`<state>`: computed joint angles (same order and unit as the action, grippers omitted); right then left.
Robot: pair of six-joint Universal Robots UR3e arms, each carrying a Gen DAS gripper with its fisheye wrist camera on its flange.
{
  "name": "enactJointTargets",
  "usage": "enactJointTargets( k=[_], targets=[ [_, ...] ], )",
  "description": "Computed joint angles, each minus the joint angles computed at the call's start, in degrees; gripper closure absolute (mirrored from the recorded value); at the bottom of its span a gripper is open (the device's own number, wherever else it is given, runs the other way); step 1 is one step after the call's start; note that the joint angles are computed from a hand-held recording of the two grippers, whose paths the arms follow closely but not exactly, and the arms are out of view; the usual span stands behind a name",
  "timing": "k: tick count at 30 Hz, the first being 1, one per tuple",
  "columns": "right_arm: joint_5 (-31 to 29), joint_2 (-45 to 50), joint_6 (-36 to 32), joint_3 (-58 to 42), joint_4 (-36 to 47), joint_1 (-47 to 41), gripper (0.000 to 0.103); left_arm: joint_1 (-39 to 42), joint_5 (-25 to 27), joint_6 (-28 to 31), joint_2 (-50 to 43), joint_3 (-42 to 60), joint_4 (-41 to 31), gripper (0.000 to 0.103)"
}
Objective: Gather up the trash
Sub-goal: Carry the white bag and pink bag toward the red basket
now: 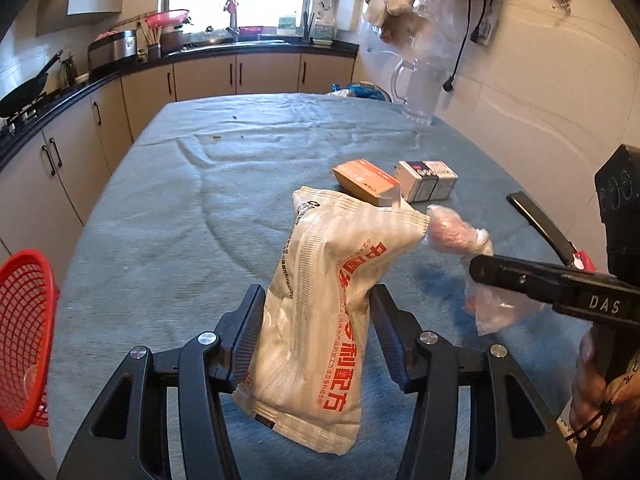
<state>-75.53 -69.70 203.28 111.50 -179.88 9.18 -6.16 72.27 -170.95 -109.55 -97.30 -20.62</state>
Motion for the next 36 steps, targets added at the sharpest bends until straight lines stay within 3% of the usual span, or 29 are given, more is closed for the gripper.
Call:
enactJointTargets(
  k=[8, 36],
  targets=[
    [-2.24, 2.04, 0.09, -4.84, 3.02, 3.16, 0.065, 1.34, 1.37, 0.11, 2.79, -3.55, 4.15, 0.050],
    [-6.28, 5.12, 0.51, -12.90, 9.62, 7.90, 0.065, 5.83, -0.05, 0.70, 6.16, -9.63, 7.27, 0.050]
  ],
)
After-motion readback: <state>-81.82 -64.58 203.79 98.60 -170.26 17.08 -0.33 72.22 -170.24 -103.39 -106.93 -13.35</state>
